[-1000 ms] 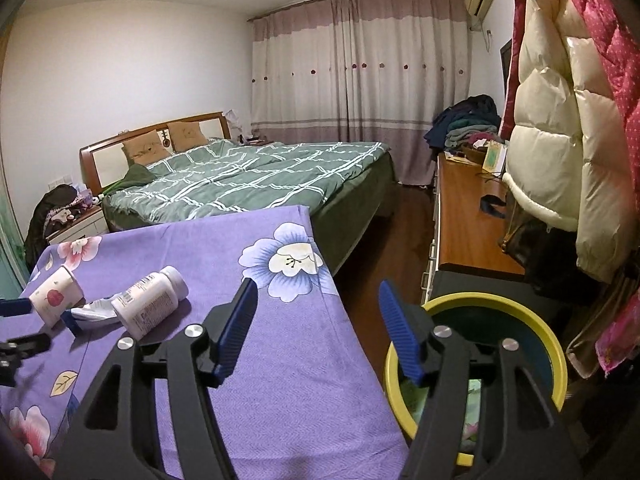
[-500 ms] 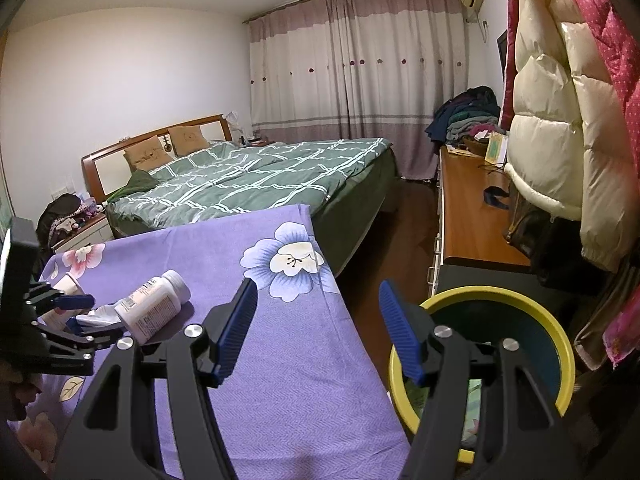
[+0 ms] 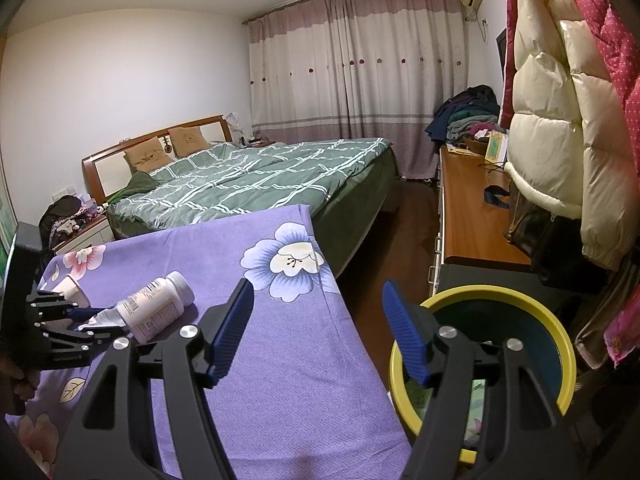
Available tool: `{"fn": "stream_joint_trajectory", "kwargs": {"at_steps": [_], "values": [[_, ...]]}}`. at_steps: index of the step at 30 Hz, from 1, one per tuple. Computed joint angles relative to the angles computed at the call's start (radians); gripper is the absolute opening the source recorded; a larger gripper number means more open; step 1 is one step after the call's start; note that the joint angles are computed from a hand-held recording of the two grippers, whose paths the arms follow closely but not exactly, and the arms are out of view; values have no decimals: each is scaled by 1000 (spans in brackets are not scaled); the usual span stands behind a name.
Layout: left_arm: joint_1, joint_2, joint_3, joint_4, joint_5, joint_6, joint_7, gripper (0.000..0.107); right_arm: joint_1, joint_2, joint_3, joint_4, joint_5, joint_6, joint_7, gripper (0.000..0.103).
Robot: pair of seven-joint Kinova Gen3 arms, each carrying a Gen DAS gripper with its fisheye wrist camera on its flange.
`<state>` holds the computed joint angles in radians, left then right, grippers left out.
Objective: Collect trash
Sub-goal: 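Grasp the blue-and-white snack wrapper with the left tool, then carry the wrapper over the bin and open the left tool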
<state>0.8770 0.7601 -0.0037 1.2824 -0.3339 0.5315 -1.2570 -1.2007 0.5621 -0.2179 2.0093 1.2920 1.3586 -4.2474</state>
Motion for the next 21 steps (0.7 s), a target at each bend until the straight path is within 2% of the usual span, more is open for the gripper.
{"fn": "stream_joint_trajectory", "kwargs": {"at_steps": [1, 7, 12, 16, 21], "values": [[-1, -7, -2, 10, 5, -3, 7, 30, 0, 0, 0, 0, 0, 0, 0, 64], [36, -77, -59, 132, -8, -71, 122, 30, 0, 3, 0, -3, 2, -1, 4, 64], [111, -157, -115, 243, -69, -129, 232, 30, -8, 8, 2, -3, 2, 8, -10, 64], [131, -214, -105, 286, -100, -145, 282, 30, -19, -24, -9, 37, 4, 9, -67, 64], [128, -229, -33, 244, -116, -125, 277, 30, -85, -58, -43, 61, -101, 142, -88, 64]]}}
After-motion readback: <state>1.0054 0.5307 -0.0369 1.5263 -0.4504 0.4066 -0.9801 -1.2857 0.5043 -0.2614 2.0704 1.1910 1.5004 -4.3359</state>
